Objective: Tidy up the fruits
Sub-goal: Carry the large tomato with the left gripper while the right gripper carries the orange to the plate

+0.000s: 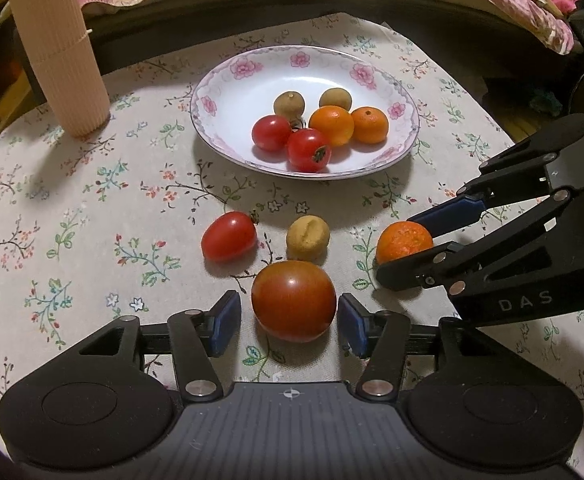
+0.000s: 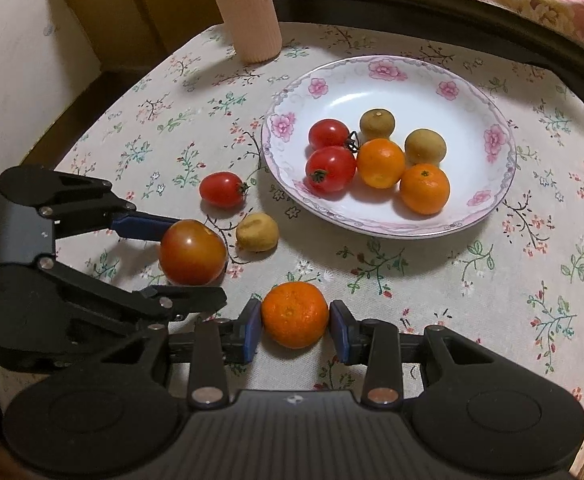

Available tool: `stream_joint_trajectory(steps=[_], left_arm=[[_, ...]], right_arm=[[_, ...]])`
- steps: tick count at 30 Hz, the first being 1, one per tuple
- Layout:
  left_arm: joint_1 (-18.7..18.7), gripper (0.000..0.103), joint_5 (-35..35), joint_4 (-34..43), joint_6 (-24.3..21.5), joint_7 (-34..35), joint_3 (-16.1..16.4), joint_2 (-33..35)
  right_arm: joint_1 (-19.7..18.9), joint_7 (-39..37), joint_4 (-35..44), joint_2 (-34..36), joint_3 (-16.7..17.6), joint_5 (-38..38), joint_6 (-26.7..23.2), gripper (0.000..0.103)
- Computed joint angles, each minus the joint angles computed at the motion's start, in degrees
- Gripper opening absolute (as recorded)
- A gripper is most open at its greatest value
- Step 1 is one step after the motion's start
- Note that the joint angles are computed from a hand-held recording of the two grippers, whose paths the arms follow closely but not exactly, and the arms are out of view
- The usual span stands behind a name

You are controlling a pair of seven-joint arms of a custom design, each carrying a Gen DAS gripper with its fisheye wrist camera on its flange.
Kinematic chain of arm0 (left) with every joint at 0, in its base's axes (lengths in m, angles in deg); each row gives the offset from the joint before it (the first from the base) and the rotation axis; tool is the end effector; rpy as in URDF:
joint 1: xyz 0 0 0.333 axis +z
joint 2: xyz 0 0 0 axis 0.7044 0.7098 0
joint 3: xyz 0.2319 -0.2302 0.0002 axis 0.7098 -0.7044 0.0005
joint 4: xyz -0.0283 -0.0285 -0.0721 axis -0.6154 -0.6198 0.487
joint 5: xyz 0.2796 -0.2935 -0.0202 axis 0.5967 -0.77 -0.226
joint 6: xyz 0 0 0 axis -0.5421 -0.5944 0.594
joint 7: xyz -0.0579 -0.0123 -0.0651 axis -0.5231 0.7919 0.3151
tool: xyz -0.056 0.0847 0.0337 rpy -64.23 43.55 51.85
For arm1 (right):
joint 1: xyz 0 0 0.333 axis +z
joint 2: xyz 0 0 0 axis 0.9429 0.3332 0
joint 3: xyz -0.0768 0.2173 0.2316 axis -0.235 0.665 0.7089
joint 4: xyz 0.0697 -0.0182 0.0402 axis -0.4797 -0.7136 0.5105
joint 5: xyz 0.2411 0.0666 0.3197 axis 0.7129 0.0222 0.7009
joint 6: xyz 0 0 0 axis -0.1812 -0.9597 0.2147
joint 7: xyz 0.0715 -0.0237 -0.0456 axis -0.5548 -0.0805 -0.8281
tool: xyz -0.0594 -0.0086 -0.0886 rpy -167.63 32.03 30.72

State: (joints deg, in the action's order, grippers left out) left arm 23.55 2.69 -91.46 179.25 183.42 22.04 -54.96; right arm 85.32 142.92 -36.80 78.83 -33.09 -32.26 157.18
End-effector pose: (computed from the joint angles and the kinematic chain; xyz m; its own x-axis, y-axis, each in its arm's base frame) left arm 0.6214 -0.3171 0.2493 -0.5422 -0.8400 0.0224 -0.7224 0.4523 -0.5230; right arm 0.6205 0.3162 0.2610 0.3177 -0.9311 -0.1794 -0.8603 -0.2035 -0.4673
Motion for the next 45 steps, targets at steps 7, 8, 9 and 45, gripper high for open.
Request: stream_joint_trajectory(steps=[7,8,9,45], left_arm=[[1.4,0.051,-0.9,0.2,-0.9,0.8,-1.5,-0.2],[1.2,0.050,-0.9,0.1,-0.8,0.7,-1.3,-0.2],[1.2,0.050,-0.9,0.0,-0.8,0.8,-1.3,-0.3],[-5.5,0.049,1.5,13.9,0.5,-9.2,5.8,5.9]], right_arm=[[0.7,0.4,-0.2,-0.2,-0.7,-0.4,0.0,0.040],[0.8,0.4,-0.1,-0.2,-0.8,-0.6,-0.2,0.040],[0.7,0.3,0.2,-0.2,-0.6,-0.5,-0.6,0.039],[1.8,11.1,0.8,-1.8,-5.8,-2.6,5.9,0.037]])
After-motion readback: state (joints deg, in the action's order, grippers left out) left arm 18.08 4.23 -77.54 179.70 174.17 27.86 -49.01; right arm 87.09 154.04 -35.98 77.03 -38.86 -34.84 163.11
